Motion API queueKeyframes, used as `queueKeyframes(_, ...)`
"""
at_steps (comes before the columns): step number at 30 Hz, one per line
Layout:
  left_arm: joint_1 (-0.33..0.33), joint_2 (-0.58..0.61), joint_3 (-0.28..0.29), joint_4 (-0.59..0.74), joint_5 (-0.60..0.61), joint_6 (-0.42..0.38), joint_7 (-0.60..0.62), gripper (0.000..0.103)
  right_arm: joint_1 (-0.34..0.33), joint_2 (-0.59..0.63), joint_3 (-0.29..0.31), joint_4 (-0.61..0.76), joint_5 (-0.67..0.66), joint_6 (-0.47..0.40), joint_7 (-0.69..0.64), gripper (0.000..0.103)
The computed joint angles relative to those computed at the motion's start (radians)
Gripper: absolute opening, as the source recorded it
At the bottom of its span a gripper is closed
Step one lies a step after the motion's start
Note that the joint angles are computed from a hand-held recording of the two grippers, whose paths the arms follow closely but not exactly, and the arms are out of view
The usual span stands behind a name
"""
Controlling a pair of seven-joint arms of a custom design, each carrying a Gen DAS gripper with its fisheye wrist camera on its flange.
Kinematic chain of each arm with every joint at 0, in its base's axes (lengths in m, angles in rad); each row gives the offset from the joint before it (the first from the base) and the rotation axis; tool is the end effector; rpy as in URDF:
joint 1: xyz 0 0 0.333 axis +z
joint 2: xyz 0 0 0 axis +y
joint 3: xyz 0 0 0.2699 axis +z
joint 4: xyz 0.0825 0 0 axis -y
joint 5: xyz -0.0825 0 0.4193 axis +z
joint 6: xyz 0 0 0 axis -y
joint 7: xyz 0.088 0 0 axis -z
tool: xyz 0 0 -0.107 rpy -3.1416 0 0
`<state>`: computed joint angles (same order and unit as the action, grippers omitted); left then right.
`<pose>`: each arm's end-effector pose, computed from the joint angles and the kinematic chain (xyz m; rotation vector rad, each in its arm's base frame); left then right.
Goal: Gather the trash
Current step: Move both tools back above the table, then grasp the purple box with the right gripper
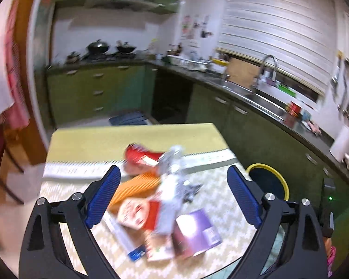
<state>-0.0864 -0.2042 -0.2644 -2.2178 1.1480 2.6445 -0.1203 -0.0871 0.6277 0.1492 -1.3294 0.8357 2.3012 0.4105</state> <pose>0.5247 -0.2213 0.4550 -1.9225 1.2139 -0.8737 0.7653 0.0391 0.3621 -2.0856 0.9641 -0.1541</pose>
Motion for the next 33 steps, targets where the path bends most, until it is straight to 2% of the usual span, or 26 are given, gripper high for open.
queueKeyframes(3, 0.007, -0.065, -0.002, -0.079, -0.004, -0.014, -0.037, 0.088, 0.009, -0.077, 0.035, -0.094, 0.040, -0.014, -0.084, 0.048)
queueKeyframes(6, 0.020, -0.118, -0.012, -0.141, -0.003, -0.013, -0.076, 0.088, 0.036, -0.134, 0.044, -0.151, 0.085, -0.032, -0.118, 0.049)
queueKeyframes(8, 0.033, -0.155, -0.017, -0.179, -0.002, -0.002, -0.105, 0.088, 0.047, -0.170, 0.045, -0.188, 0.127, -0.062, -0.133, 0.060)
queueKeyframes(10, 0.046, -0.187, -0.025, -0.209, 0.001, 0.002, -0.121, 0.088, 0.063, -0.214, 0.046, -0.252, 0.178, -0.073, -0.169, 0.067)
queueKeyframes(11, 0.053, -0.198, -0.032, -0.219, 0.002, -0.001, -0.127, 0.088, 0.078, -0.234, 0.041, -0.282, 0.191, -0.062, -0.187, 0.067)
queueKeyframes(16, 0.075, -0.217, -0.044, -0.244, 0.011, 0.029, -0.144, 0.088, 0.158, -0.322, 0.021, -0.432, 0.254, 0.054, -0.293, 0.067)
queueKeyframes(20, 0.088, -0.221, -0.049, -0.256, 0.015, 0.049, -0.152, 0.089, 0.219, -0.338, 0.016, -0.483, 0.302, 0.212, -0.335, 0.067)
queueKeyframes(22, 0.093, -0.223, -0.050, -0.262, 0.016, 0.060, -0.153, 0.089, 0.230, -0.319, 0.009, -0.467, 0.283, 0.218, -0.306, 0.067)
queueKeyframes(28, 0.105, -0.223, -0.052, -0.271, 0.012, 0.075, -0.157, 0.089, 0.257, -0.265, 0.022, -0.446, 0.244, 0.323, -0.251, 0.067)
queueKeyframes(33, 0.112, -0.204, -0.053, -0.265, 0.013, 0.092, -0.160, 0.089, 0.253, -0.238, 0.042, -0.429, 0.223, 0.376, -0.233, 0.067)
